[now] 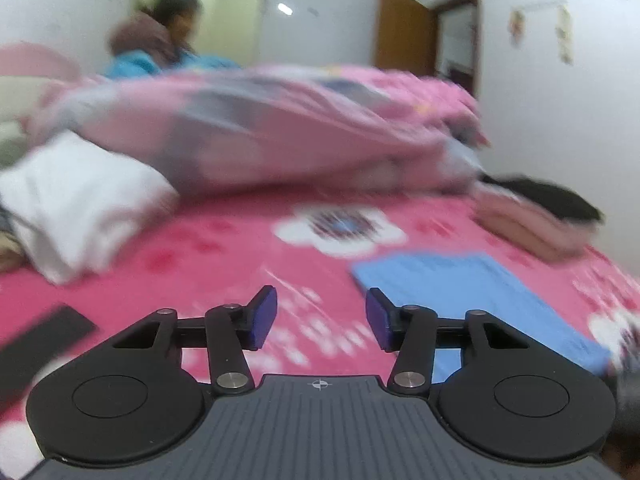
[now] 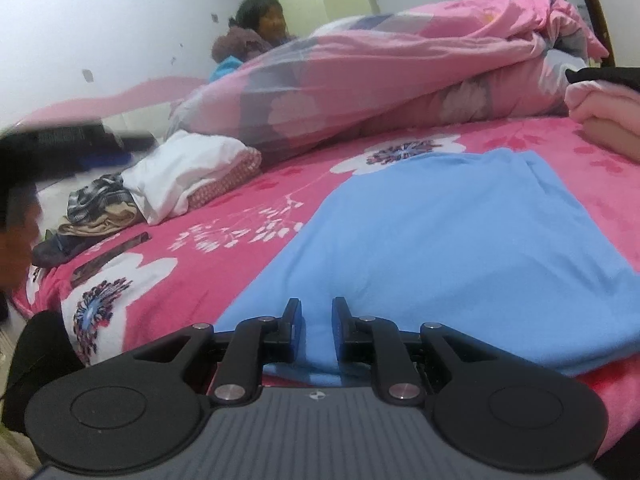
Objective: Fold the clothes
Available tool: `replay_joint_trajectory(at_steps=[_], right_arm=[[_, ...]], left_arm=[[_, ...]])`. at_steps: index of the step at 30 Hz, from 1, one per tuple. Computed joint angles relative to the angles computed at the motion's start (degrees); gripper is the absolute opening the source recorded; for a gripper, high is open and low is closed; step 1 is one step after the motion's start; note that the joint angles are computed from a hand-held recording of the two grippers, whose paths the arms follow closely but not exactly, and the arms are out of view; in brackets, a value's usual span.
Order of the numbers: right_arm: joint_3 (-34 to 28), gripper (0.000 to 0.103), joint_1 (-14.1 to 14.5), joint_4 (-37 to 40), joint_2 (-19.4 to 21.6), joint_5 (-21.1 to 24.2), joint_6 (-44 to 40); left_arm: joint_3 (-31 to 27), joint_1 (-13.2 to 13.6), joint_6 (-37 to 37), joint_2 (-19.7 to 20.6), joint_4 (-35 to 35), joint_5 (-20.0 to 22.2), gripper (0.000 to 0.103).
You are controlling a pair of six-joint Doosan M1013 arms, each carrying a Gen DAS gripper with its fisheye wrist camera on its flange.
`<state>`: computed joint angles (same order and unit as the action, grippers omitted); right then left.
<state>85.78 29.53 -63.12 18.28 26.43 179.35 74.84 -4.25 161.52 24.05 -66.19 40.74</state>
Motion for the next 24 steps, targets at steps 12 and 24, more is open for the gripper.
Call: replay_joint_trajectory(at_steps=[12, 24], right_arm=[[-18.9, 0.018, -6.4, 35.6, 7.2, 8.1, -34.2], [-40.1, 0.015, -11.6, 48.2, 21.2, 22.9, -44.3]], left_arm=[[2.0, -0.5, 5.2, 2.6, 2.1, 15.3, 0.042], [2.9, 0.5, 5.9, 3.2, -2.7, 16.8, 0.042]])
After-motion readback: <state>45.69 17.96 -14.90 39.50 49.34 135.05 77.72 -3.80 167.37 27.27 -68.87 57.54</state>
